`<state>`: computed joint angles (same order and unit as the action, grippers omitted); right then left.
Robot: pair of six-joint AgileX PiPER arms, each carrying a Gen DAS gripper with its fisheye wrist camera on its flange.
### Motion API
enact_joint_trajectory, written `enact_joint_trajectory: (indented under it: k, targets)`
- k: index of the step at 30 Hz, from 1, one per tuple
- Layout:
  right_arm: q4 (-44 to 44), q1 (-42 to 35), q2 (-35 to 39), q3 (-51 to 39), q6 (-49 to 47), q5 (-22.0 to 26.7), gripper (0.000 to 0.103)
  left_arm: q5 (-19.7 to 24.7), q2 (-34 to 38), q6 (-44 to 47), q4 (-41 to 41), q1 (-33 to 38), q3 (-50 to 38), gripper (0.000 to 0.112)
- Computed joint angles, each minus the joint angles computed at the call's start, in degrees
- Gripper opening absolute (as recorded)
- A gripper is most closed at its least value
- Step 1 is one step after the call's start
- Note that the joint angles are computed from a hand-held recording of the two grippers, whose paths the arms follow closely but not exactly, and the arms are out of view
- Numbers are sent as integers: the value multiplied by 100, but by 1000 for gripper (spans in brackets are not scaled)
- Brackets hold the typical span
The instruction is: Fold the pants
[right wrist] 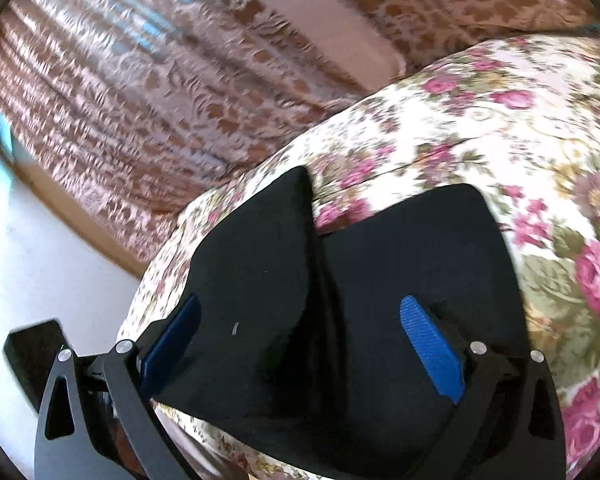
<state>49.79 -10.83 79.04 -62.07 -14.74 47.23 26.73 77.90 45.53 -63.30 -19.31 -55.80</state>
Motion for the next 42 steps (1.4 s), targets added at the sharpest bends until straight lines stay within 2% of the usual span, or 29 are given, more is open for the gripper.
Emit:
enact_joint_trajectory:
  k: [2, 5, 8, 10, 11, 12, 13, 15, 17, 21, 25, 26, 29, 34, 36, 38, 42]
  targets:
    - [-57, 107, 217, -189, -61, 100, 85, -177, -95, -229, -79, 334, 124, 52]
    - [-235, 237, 531, -382, 131, 185, 76, -436, -185, -1160, 417, 826, 253, 52]
    - [260, 202, 764, -309, -131, 276, 60, -382, -140, -1571, 633, 1319, 347, 52]
    - [701, 176, 966, -292, -396, 458, 55, -374, -83, -1893, 972, 1422, 369, 53]
    - [729, 198, 1016, -310, -388, 473, 49, -329, -53, -2130, 1208, 1421, 355, 53]
    - [655, 276, 1043, -339, -330, 425, 36, -235, 44, -2228, 1305, 1433, 338, 53]
    - [539, 335, 1035, -378, -262, 401, 27, -154, 117, -2183, 1264, 1443, 345, 53]
    - [611, 373, 1001, -378, -390, 424, 16, -217, 124, -2145, 1211, 1328, 430, 53]
    - [642, 378, 774, -358, -578, 380, 15, -376, 69, -2105, 1237, 1160, 491, 53]
    - [750, 187, 242, -320, -880, 470, 14, -694, -18, -2936, 2363, 653, 310, 53]
    - [789, -415, -246, -183, -906, 757, 14, -729, 20, -2260, 1881, 320, 48, 53]
    - [767, -508, -305, -135, -846, 799, 14, -690, 100, -2280, 1966, 219, -94, 53]
    - [581, -913, -523, 122, -864, 883, 14, -626, 338, -2713, 2761, -286, -469, 53]
    - [449, -1401, -460, 585, -1031, 904, 14, -503, 990, -4097, 4710, -1042, -1007, 55]
    - [508, -1508, -380, 765, -1109, 875, 15, -542, 1115, -4461, 5116, -1159, -1043, 57]
    - [639, -1538, -319, 932, -1219, 746, 16, -603, 1164, -4499, 5267, -1247, -1036, 65]
    - [815, -1599, -301, 1145, -1280, 645, 19, -738, 1149, -5276, 6458, -1516, -867, 68]
